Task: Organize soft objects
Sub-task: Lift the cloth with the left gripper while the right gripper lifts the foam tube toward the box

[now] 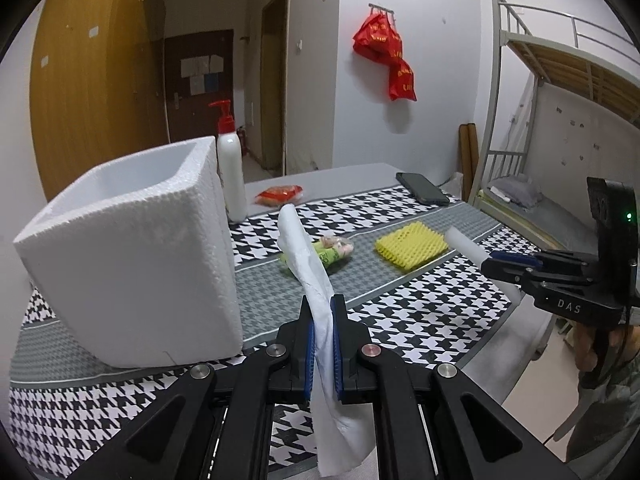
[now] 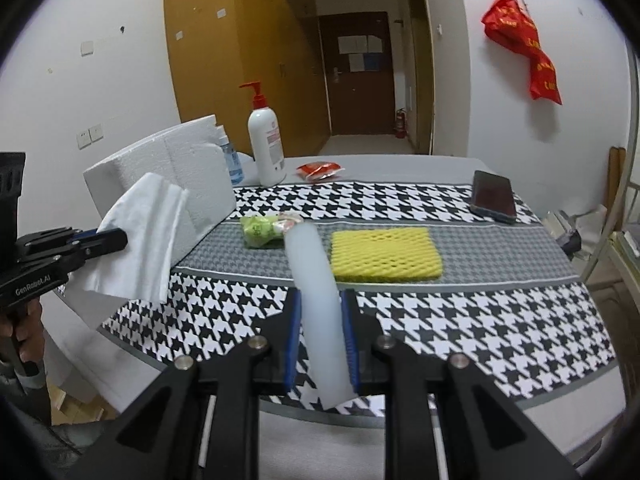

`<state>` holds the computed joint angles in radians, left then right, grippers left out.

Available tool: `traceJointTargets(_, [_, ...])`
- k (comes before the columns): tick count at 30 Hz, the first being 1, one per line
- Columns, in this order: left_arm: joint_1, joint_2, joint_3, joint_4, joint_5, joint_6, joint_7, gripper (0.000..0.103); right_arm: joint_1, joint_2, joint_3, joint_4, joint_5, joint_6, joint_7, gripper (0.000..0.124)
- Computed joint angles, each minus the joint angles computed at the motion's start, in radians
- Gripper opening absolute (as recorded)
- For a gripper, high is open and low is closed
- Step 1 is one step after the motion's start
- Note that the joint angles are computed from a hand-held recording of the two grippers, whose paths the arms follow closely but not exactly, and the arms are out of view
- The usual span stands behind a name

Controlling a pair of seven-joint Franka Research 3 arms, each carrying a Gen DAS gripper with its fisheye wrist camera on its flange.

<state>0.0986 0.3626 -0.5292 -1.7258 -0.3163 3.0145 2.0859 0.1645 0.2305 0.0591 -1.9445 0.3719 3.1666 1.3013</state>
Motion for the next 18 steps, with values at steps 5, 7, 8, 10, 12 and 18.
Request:
traceJointTargets(5, [0.024, -0.012, -0.027, -0.018, -0.015, 0.035, 0.019, 0.008, 0.063, -0.012, -0.062, -0.017, -0.055, 0.029, 0.06, 0.023])
traceJointTargets(7, [0.046, -0.015, -0.054, -0.025, -0.022, 0.058, 0.034, 0.008, 0.038, -0.016, -0.029, -0.02, -0.042, 0.044, 0.049, 0.023])
traceJointTargets(8, [0.064, -0.016, -0.075, -0.028, -0.028, 0.068, 0.046, 0.008, 0.03, -0.018, -0.016, -0.021, -0.036, 0.05, 0.045, 0.023])
traceJointTargets(10, [0.078, -0.017, -0.09, -0.029, -0.023, 0.08, 0.046, 0.008, 0.015, -0.019, 0.006, -0.019, -0.024, 0.056, 0.038, 0.023])
traceJointTargets(12, [0.086, -0.021, -0.093, -0.031, -0.01, 0.09, 0.037, 0.008, 0.017, -0.02, 0.009, -0.014, -0.02, 0.061, 0.037, 0.023])
traceJointTargets(18, [0.123, -0.026, -0.126, -0.043, 0.03, 0.124, 0.018, 0.008, 0.074, -0.023, -0.036, -0.006, -0.052, 0.077, 0.054, 0.023])
